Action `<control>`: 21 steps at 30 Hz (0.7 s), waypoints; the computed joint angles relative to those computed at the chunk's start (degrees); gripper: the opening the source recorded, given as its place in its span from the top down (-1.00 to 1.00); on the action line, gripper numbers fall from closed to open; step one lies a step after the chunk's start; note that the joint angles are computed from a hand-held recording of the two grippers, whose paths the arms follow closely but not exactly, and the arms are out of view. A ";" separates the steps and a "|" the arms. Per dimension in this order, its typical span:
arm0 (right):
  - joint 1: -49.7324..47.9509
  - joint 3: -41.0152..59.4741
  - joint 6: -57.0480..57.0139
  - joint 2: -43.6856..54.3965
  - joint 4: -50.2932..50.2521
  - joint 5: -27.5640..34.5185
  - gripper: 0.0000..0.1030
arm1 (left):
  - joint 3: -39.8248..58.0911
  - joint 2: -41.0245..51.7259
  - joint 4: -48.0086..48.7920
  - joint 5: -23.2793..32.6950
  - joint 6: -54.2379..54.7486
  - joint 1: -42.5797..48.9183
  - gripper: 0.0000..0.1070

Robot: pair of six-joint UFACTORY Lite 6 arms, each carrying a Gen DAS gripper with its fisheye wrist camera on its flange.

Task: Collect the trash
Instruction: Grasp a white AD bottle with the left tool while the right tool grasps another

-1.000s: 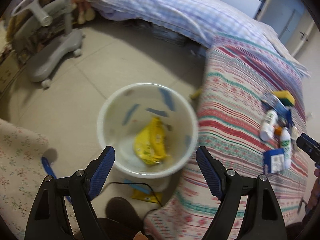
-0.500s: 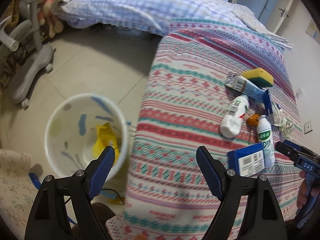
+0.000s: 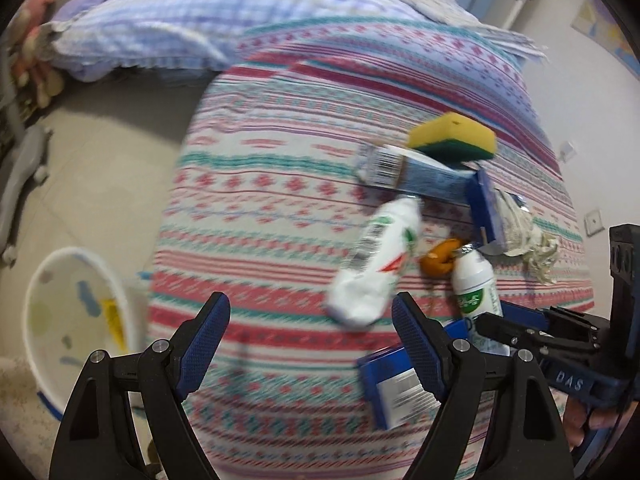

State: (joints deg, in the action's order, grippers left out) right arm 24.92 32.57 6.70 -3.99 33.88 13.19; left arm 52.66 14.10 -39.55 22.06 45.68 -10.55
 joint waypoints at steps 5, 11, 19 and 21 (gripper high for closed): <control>-0.59 -2.15 6.84 -4.99 -7.50 1.29 0.28 | 4.82 5.39 -3.42 1.37 2.89 -5.30 -0.37; -5.32 -7.95 8.22 -17.99 -9.49 5.80 0.28 | 8.38 10.26 0.36 -0.57 -0.84 -10.85 -0.12; -8.25 -10.02 14.44 -25.12 -16.58 9.08 0.28 | 8.87 12.19 3.64 -2.39 -5.04 -13.01 0.16; -8.64 -10.45 14.82 -26.02 -17.08 9.51 0.27 | 8.73 12.03 5.39 -3.66 -7.65 -14.26 0.16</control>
State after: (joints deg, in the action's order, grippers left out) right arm 16.27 22.12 21.52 -30.02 16.80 22.71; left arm 61.40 26.13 -34.15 18.40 38.03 -24.81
